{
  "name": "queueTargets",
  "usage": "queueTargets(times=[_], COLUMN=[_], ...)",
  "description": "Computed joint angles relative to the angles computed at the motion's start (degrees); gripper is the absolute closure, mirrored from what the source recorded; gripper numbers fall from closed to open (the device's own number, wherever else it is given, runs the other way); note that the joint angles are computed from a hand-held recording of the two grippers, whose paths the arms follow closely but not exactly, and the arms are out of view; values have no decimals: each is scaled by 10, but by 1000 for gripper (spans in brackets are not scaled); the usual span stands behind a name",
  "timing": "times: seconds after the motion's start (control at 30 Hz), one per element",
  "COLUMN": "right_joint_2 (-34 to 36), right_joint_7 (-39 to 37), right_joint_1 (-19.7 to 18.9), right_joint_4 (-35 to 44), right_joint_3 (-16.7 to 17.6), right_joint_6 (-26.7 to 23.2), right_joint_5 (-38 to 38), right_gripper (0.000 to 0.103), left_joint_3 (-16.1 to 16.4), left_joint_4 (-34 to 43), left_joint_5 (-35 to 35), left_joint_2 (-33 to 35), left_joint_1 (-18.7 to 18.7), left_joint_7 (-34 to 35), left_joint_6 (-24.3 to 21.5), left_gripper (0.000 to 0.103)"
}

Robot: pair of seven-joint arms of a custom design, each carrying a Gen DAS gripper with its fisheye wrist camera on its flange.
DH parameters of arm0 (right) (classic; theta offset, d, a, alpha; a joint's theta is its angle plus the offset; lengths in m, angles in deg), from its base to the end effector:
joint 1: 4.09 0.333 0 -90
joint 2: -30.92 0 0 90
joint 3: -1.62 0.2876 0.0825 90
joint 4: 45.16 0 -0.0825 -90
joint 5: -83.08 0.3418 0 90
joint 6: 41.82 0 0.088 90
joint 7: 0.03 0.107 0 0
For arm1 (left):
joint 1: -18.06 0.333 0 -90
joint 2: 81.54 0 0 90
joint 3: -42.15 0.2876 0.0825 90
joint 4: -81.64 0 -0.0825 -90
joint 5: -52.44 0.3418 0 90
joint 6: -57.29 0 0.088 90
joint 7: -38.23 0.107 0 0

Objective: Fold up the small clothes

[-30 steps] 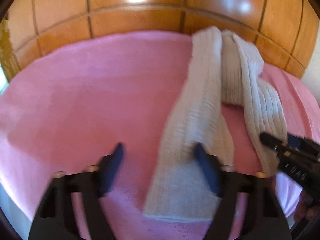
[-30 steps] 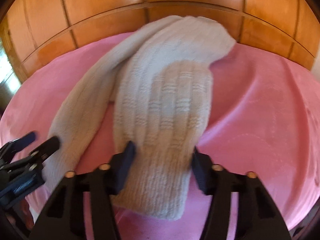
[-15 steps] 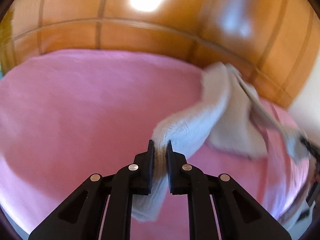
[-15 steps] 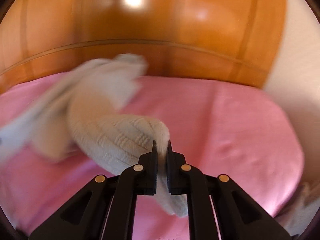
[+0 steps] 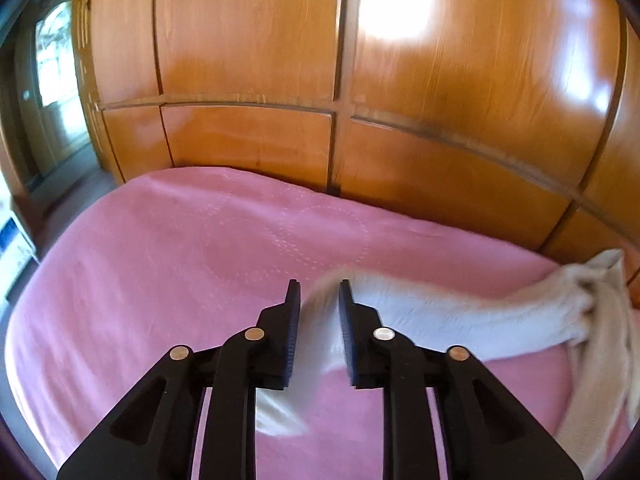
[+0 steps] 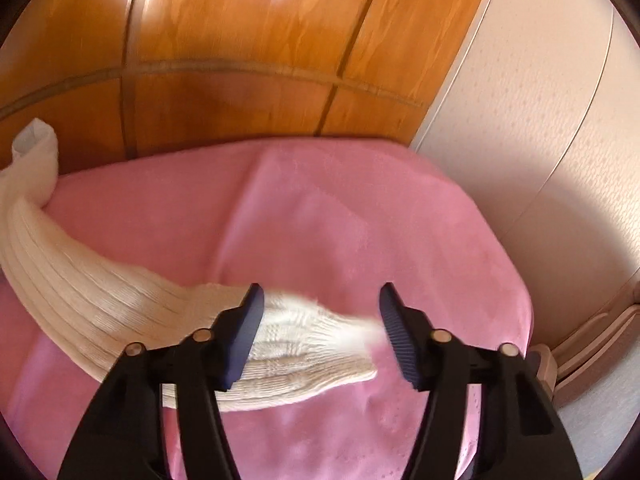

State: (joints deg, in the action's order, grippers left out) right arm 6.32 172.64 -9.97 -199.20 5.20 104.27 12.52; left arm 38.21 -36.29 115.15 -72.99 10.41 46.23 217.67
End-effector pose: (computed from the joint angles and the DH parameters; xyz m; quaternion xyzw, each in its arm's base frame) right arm 0.3813 -0.0034 0.3906 -0.4619 0.7844 -0.4068 0.0773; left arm 0.5461 -0.1534 0.4087 -0.7358 0.5494 -0.2606 0.2980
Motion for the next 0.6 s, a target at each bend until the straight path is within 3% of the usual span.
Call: queueTargets(times=[0.03, 0.07, 0.1, 0.13, 0.2, 0.23, 0.3, 0.4, 0.47, 0.5, 0.57, 0.6], right_joint_2=[-6, -10, -13, -8, 21, 44, 85, 189, 259, 299, 345, 358], right_joint_7=[-3, -8, -18, -34, -79, -88, -64, -14, -28, -48, -30, -24], right_joint_1=[6, 16, 29, 46, 75, 93, 90, 86, 123, 139, 183, 203], right_joint_4=[-1, -3, -5, -7, -7, 0, 30, 115, 167, 204, 260, 279], right_joint_3=[0, 1, 5, 1, -16, -6, 45, 106, 112, 121, 108, 101], right_joint_6=[14, 37, 63, 110, 210, 251, 292, 360, 355, 328, 266, 227], right_joint_5=[1, 2, 10, 29, 86, 106, 87, 59, 103, 129, 98, 88], right_gripper=[39, 37, 35, 33, 33, 33, 33, 23, 21, 20, 25, 57], left_joint_3=[-2, 1, 3, 7, 3, 2, -2, -3, -2, 0, 3, -1], left_joint_4=[6, 7, 12, -1, -11, -26, -48, -79, -106, -114, -132, -142], left_joint_5=[-2, 13, 27, 55, 45, 44, 30, 9, 13, 20, 62, 60], left_joint_2=[7, 10, 16, 10, 16, 14, 12, 9, -1, -5, -17, -22], left_joint_1=[-3, -7, -12, -16, -8, -8, -7, -11, -16, -19, -28, -26], left_joint_7=[2, -19, -39, -77, -71, -70, -55, -36, -41, -45, -76, -70], left_joint_6=[-7, -9, -13, -3, 28, 42, 60, 87, 117, 126, 143, 153], left_gripper=[69, 48, 41, 41, 41, 41, 41, 41, 41, 41, 41, 41])
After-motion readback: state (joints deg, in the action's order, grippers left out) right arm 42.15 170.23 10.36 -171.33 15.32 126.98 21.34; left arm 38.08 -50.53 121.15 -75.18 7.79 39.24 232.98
